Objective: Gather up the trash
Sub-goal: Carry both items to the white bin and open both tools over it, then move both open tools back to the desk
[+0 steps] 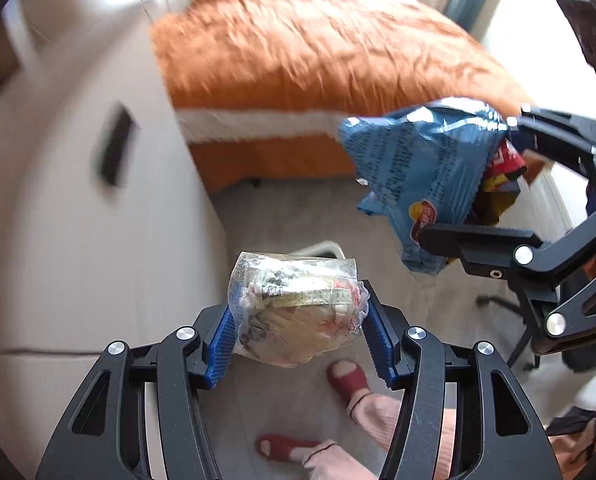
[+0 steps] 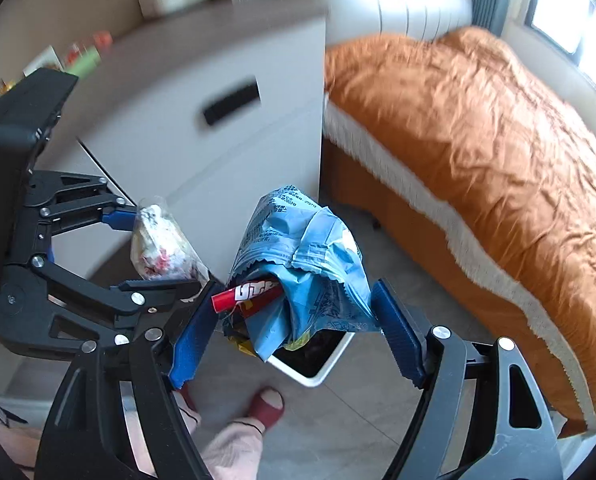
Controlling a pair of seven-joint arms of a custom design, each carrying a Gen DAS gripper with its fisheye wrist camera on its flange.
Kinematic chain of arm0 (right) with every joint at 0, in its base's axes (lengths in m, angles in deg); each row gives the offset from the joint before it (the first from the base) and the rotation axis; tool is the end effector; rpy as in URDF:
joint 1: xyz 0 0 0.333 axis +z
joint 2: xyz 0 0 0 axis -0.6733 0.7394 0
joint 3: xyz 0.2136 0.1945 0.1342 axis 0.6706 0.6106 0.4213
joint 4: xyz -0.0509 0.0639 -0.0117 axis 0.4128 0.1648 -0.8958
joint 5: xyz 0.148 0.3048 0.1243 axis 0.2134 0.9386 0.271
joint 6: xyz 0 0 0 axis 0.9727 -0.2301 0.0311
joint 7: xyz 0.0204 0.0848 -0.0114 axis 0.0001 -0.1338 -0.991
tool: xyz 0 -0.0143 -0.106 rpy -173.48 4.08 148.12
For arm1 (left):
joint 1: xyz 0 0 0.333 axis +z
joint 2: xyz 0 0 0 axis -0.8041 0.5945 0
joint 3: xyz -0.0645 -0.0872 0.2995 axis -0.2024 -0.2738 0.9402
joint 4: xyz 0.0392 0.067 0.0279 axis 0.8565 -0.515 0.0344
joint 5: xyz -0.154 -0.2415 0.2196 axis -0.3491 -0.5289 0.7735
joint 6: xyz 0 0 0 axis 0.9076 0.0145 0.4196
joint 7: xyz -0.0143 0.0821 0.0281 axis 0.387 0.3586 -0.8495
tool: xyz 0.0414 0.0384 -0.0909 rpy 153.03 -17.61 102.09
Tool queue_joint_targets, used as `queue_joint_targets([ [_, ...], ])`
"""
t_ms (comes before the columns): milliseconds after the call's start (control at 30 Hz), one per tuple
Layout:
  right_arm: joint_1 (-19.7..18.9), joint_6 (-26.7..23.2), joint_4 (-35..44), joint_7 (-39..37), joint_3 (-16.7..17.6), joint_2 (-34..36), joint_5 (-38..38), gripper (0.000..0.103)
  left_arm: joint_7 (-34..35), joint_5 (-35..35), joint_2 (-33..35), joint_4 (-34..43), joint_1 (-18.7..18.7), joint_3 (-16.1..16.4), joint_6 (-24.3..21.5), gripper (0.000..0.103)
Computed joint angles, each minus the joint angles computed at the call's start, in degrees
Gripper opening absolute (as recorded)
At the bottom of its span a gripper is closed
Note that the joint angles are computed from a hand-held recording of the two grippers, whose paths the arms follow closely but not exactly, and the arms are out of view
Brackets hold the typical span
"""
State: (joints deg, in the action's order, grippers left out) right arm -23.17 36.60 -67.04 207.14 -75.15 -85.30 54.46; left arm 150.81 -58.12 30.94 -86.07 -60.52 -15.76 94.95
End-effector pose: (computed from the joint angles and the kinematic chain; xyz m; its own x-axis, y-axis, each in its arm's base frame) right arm 0.3883 0.1688 0.7370 -0.3309 -0.9420 -0.0553 -0.8193 0.3159 -0.4785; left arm 0.5324 -0.1888 0.6984 -0.9791 -0.1848 0.0855 -0.2034 0.9059 -0.3714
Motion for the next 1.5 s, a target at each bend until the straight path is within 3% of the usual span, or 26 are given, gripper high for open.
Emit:
queue_joint_targets([
  [200,-0.2,13.1,-18.2,-2.2,-4.6,-3.8,5.3,0.077,2.8,4.4,-3.4,-19.7,-2.9,-0.9,12.1,0.056],
  [433,-0.8,25.2,-32.3,-4.1,-6.0,-2.6,7.0,0.077,2.5,7.1,-0.9,-30.4,-5.3,-1.6,21.7,0.057],
  [467,-0.9,26.9,-34.0,-4.7,-6.2,-2.3,7.3,0.078,2.4,7.2,-0.4,-31.5,-5.6,-1.6,22.7,0.063],
  [500,-0.8,27.8,-34.8,-5.8,-6.7,-2.1,7.9,0.084,2.0,7.7,0.1,-32.3,-5.9,-1.6,23.2,0.087],
  [533,-0.4,28.7,-35.9,-7.4,-7.5,-1.4,9.5,0.089,2.0,9.0,-0.2,-34.5,-6.3,-1.6,25.5,0.098],
  [567,-0.7,28.3,-36.0,-7.2,-7.2,-1.0,9.5,0.099,2.4,9.5,-0.2,-35.7,-6.5,-1.7,27.4,0.099],
  [700,-1.6,27.8,-37.3,-7.6,-6.9,-0.7,10.0,0.099,2.0,11.4,-0.7,-38.9,-7.2,-1.7,31.0,0.099],
  [1200,-1.9,23.8,-34.0,-7.3,-5.8,-3.1,9.3,0.099,3.8,7.6,-4.1,-36.9,-5.6,-1.6,28.0,0.099],
  [1500,-2.4,15.9,-27.4,0.8,-3.1,-9.0,4.6,0.099,4.5,1.5,-10.2,-31.9,-4.0,-1.3,23.4,0.099],
])
